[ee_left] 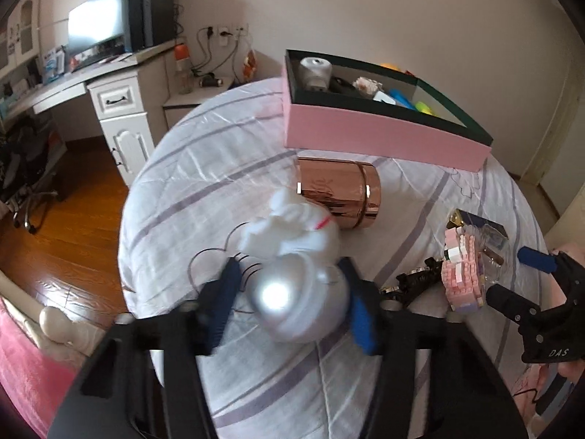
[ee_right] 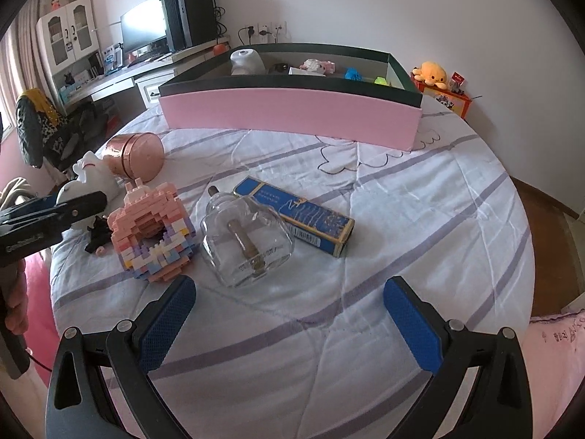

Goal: Organize rigid objects
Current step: 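Grasp the white toy figure with the left tool while the right tool grasps the glass jar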

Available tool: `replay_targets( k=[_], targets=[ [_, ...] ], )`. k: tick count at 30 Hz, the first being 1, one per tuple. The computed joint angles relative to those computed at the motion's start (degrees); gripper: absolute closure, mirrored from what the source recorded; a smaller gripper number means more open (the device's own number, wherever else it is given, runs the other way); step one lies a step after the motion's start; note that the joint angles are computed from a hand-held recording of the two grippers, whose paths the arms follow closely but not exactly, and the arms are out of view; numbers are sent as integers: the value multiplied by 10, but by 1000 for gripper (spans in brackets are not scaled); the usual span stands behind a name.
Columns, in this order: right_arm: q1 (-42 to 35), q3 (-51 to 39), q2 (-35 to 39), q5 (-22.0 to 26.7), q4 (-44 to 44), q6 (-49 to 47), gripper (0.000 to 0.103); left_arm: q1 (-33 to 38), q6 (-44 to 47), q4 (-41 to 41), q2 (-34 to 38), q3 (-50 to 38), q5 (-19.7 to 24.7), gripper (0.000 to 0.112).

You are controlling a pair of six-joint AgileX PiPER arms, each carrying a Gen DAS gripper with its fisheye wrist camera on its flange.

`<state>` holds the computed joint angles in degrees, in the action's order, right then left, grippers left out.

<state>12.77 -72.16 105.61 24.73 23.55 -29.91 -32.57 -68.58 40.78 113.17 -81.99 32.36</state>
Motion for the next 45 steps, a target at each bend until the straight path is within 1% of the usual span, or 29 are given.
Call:
replay_targets(
  k=[3, 9, 12, 13, 14, 15, 17, 19, 21, 22, 25, 28, 30, 32, 36, 41, 45],
  targets=[
    [3, -2, 1, -6, -4, 0, 0, -10, -8, 25, 2, 1, 10, 66],
    [18, -11, 5, -19, -36, 34, 0, -20, -14, 41, -25, 39, 7, 66],
    [14, -21, 10, -12, 1, 8, 1, -25, -16, 47, -40, 59, 4, 66],
    [13, -25, 13, -9, 9, 4, 4, -26, -19, 48, -42, 63, 3, 66],
    [12, -30, 16, -5, 18, -1, 10, -27, -14, 45, -44, 66, 1, 66],
    [11, -37, 20, 2, 21, -3, 13, -28, -15, 45, -47, 70, 0, 66],
    [13, -47, 30, 4, 13, 4, 30, -29, -19, 46, -50, 76, -3, 66],
    [14, -57, 37, 11, 3, 10, 37, -31, -18, 46, -51, 78, -1, 66],
    [9, -56, 35, 14, 18, -6, 44, -32, -18, 48, -53, 79, -1, 66],
    [6, -56, 34, 19, 25, -16, 51, -32, -16, 46, -53, 80, -2, 66],
    [-7, -38, 17, 22, 34, -25, 50, -31, -15, 45, -55, 84, -9, 66],
    [-11, -20, 6, 18, 12, -7, 50, -33, -18, 49, -53, 83, -9, 66],
    [-15, -16, 5, 17, 30, -24, 50, -31, -17, 45, -52, 82, -14, 66],
    [-16, -19, 9, 16, 39, -29, 50, -30, -17, 42, -49, 80, -14, 66],
    [-11, -35, 20, 17, 19, -12, 50, -29, -12, 40, -45, 77, -13, 66],
    [-10, -45, 29, 19, 18, -19, 49, -28, -2, 35, -47, 76, -12, 66],
    [-15, -44, 27, 23, 31, -38, 51, -33, -13, 48, -47, 75, -5, 66]
  ],
)
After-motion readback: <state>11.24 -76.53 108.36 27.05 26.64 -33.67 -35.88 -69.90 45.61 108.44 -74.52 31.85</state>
